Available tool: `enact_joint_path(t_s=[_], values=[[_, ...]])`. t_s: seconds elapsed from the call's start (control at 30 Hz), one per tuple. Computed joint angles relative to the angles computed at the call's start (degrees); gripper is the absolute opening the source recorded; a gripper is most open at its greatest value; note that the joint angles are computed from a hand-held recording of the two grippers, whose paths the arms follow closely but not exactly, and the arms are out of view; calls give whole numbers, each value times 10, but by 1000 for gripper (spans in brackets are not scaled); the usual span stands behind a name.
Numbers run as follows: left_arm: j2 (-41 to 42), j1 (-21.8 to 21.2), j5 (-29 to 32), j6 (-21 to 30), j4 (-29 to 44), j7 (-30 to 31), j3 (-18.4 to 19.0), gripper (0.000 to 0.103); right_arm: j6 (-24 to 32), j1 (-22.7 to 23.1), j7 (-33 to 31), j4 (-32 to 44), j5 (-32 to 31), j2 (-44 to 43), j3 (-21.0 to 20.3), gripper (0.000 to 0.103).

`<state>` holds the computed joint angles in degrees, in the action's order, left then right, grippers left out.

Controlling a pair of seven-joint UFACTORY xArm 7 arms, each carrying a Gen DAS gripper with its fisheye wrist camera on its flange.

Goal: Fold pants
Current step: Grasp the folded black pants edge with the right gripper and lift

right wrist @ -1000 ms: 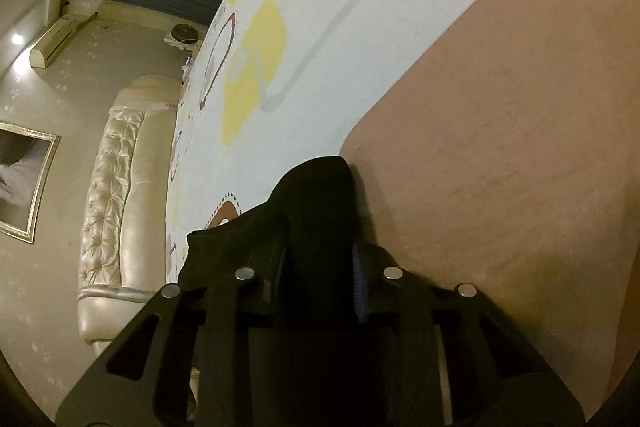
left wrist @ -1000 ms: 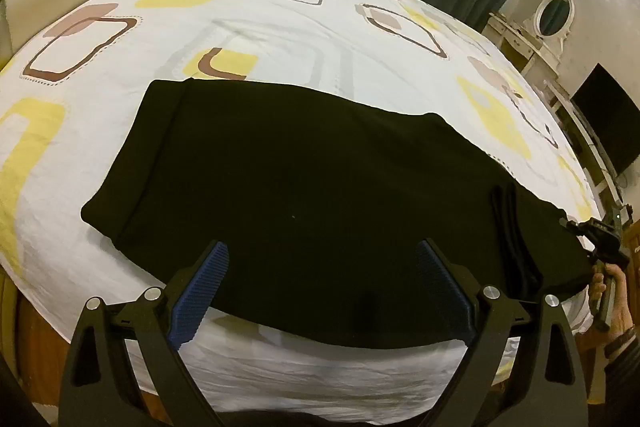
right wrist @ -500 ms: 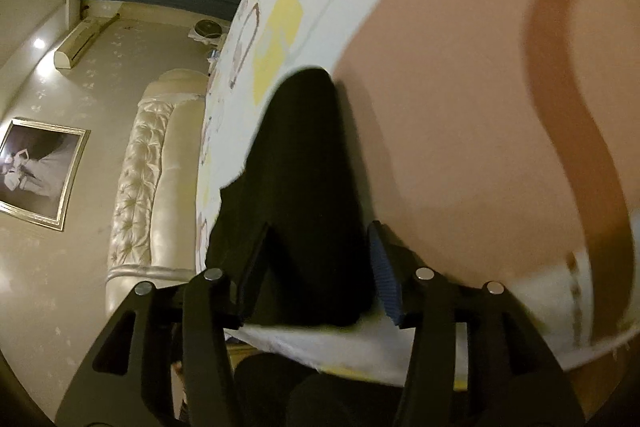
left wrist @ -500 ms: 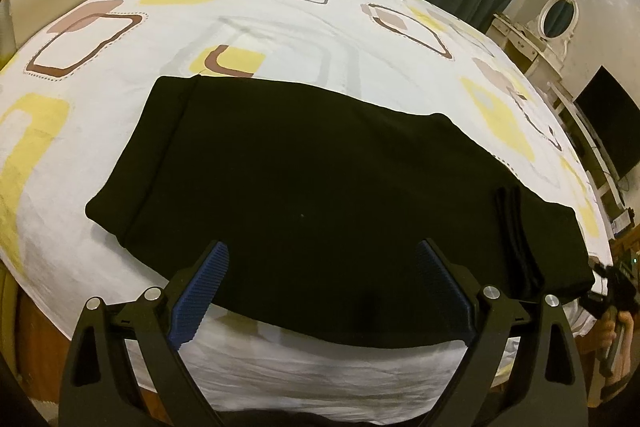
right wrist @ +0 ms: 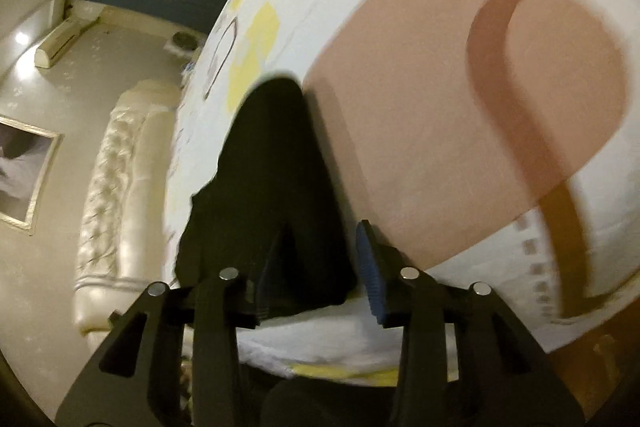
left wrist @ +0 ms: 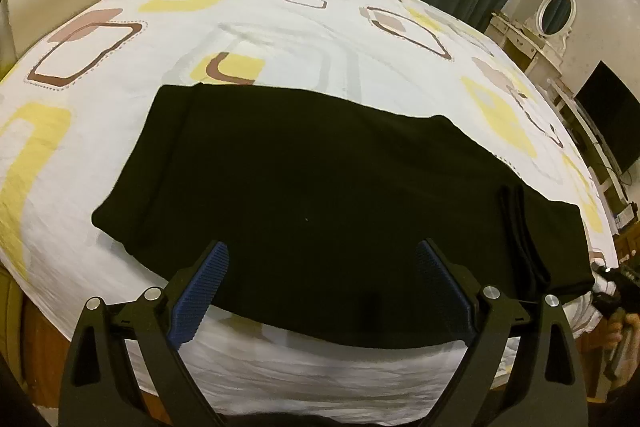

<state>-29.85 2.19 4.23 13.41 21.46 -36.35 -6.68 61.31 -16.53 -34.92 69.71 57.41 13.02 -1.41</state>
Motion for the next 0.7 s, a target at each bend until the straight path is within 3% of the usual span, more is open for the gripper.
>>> enact_joint_path(t_s=[0.07,0.2,0.33,0.43,0.6,0.7], values=[[-1,2,0,-1,0,-1,0,94,-32,1,-3,-14,11,-31,-3,43],[4,-1,-2,3,2,2,5,94,7,4,-23,-25,76,-56,-6,50],[-3,3,2,4,1,6,5,94,47,26,-27,-25,65,-49,-2,51],[-6,5,-1,4,-1,10,12,94,37,46,-20,-36,49,-45,6,51],[-20,1,-29,14,-8,34,53,94,42,46,-13,-42,48,-28,5,51],[-35,-24,-73,19,-13,92,122,94,43,44,-24,-48,46,-32,4,51]])
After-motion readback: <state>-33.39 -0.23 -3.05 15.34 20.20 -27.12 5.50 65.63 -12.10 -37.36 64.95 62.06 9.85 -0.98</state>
